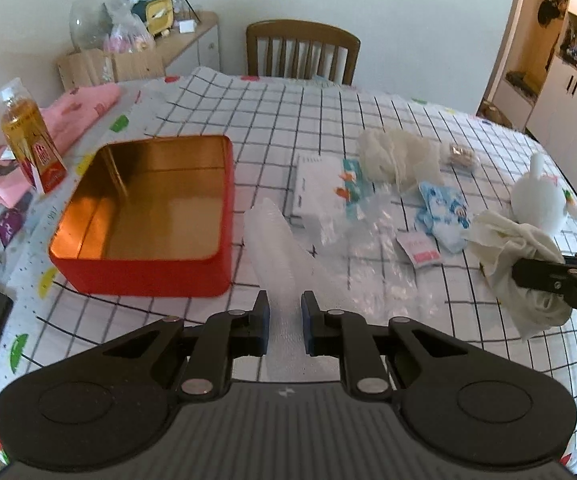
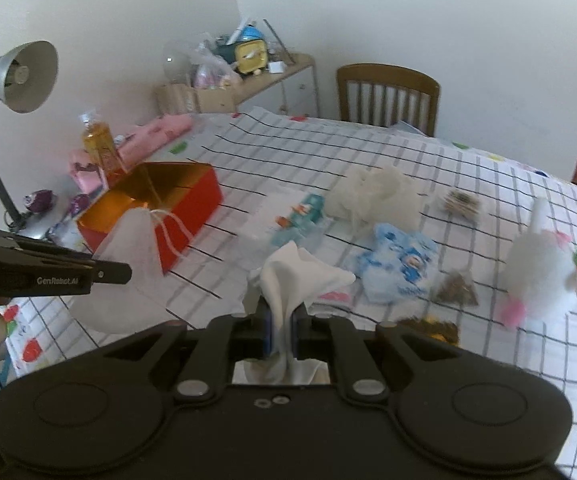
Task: Organize soft objects
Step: 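Carry the tissue and plastic bag with both grippers over the red tin box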
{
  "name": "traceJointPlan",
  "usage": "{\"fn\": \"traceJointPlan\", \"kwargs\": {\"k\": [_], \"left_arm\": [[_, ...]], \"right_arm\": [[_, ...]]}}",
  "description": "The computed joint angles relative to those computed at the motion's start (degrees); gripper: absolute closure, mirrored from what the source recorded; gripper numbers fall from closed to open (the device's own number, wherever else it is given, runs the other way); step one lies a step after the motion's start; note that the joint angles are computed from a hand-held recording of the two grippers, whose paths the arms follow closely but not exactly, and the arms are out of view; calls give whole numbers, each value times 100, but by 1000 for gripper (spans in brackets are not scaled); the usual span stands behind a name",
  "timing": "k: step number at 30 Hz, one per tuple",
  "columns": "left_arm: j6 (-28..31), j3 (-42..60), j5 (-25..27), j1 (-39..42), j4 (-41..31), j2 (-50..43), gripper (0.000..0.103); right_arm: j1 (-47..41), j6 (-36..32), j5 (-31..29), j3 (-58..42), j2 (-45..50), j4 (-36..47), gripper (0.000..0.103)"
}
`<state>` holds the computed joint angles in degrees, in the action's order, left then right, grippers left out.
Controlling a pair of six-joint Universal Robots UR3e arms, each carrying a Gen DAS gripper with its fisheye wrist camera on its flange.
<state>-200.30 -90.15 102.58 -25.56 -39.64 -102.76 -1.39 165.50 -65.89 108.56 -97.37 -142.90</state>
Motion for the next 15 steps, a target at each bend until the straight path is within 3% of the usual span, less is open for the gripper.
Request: {"fn": "traceJointPlan", "kwargs": {"k": [15], "left_arm": [[1117, -202, -984, 1292, -78, 656, 87]], "right_arm": [[1569, 719, -600, -2930, 2081, 284, 94]]}}
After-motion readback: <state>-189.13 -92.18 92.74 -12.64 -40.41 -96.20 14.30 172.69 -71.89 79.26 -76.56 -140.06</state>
